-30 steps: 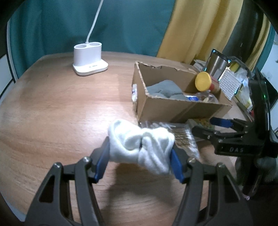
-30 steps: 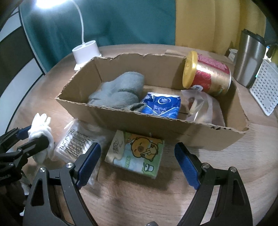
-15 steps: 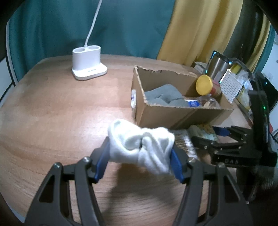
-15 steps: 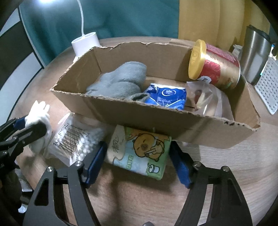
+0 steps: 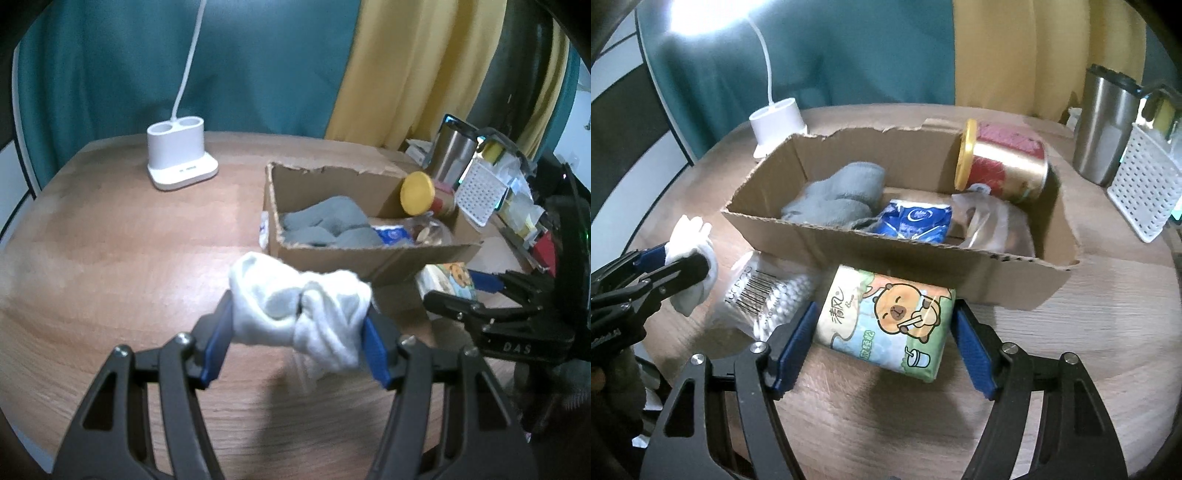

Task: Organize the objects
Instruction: 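Lift the socks and green tissue pack and carry both over the box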

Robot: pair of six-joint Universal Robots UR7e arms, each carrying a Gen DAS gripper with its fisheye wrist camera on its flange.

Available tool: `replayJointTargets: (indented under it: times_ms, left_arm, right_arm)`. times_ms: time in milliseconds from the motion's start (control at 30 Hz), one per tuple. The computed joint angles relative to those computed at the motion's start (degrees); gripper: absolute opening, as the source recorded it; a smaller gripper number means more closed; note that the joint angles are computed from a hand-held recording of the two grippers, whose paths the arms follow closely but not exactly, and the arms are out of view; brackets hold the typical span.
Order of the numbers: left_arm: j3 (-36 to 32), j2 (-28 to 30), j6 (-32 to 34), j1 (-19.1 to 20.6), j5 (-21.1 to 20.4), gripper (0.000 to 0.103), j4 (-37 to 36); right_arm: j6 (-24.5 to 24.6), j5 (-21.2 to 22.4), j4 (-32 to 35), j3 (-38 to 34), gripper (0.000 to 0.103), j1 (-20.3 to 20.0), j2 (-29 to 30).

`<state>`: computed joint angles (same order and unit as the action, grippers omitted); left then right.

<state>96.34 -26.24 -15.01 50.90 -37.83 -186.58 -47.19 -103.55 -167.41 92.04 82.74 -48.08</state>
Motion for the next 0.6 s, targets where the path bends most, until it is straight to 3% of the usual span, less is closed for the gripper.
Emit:
replayJointTargets:
  times_ms: [600]
  left_arm:
    - [-4.3, 1.3, 2.4, -1.3, -0.7, 0.063, 0.7]
  right_arm:
    - [-0.5, 3.0, 0.1, 2.0, 0.076, -0.4, -3.7]
